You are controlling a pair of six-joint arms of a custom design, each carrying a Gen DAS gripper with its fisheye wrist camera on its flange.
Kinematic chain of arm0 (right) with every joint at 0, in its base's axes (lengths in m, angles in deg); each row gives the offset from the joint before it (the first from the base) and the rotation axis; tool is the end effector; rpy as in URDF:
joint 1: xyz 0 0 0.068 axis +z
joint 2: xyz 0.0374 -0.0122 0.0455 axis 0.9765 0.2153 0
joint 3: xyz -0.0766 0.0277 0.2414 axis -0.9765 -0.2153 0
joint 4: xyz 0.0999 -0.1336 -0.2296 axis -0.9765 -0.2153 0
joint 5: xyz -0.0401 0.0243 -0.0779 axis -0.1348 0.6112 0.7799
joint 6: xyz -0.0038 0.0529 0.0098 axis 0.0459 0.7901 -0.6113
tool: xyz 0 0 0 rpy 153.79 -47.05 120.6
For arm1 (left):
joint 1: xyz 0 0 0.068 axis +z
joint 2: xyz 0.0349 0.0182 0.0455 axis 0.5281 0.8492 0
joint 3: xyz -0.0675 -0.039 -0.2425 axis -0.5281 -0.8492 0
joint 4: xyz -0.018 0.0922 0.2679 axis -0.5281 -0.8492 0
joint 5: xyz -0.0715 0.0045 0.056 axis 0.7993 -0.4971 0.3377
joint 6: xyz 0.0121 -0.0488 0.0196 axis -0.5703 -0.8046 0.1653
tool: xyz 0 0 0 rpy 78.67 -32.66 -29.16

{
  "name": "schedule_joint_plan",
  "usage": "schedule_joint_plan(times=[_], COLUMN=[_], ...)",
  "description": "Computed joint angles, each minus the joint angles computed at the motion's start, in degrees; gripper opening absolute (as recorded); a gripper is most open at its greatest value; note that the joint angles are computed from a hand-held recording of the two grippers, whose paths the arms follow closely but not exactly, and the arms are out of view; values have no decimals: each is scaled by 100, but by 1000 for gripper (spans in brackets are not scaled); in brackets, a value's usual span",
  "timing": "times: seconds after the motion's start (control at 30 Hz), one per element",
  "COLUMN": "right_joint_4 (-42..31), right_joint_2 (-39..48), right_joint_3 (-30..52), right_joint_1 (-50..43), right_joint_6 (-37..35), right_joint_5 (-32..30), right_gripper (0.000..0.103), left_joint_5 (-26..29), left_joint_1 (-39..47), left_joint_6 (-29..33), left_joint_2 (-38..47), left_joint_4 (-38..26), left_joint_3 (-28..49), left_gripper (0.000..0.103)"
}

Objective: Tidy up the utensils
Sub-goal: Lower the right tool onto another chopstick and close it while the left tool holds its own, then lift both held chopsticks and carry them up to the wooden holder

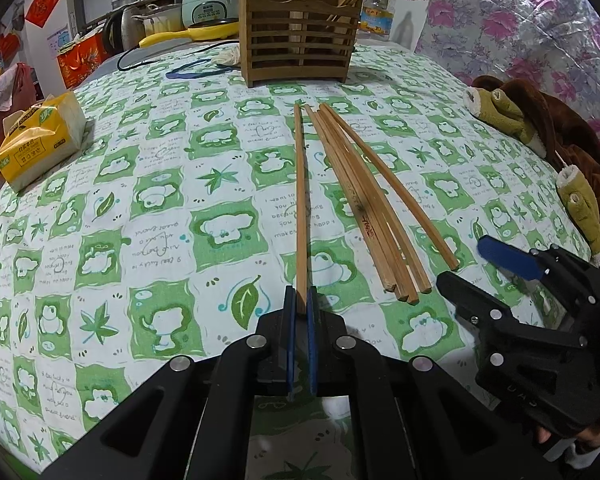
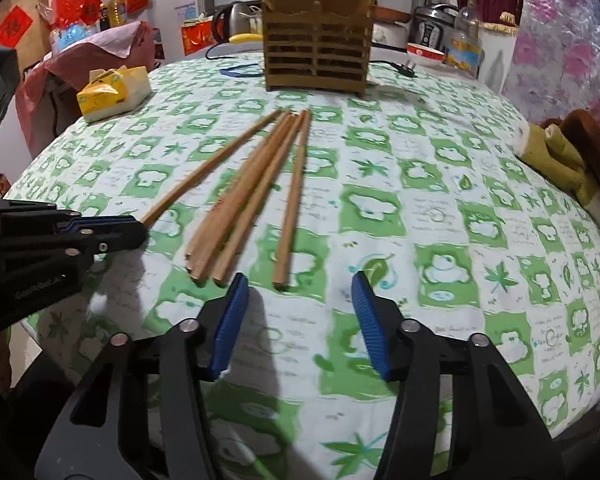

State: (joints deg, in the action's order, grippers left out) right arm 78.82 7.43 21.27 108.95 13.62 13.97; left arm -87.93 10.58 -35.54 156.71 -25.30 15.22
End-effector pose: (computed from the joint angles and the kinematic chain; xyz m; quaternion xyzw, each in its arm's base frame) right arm 0.2421 0.1465 0.0897 -0.2400 0.9040 0.0865 0.3430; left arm 0.2199 -0.0804 0.0892 -0.0290 0.9564 -0.0428 0.2876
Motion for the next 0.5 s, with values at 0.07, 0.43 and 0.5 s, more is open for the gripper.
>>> schedule_joint_plan(times=[0.07, 0.43, 0.5], right_joint_4=[74, 447, 315], right_joint_2=[38, 186, 118], right_joint_3=[-1, -16, -20], right_joint_1=[-49, 42, -46], right_joint_6=[72, 171, 231], right_joint_5=[-98, -229, -380], right_gripper=[49, 8, 7], left_joint_5=[23, -281, -418], left_joint_1=[24, -102, -190], left_joint_6=[19, -21, -46], left_joint_2=[-2, 396, 429], left_joint_4=[130, 625, 622], left_joint_3=[-51, 33, 48], left_gripper=[6, 7, 7])
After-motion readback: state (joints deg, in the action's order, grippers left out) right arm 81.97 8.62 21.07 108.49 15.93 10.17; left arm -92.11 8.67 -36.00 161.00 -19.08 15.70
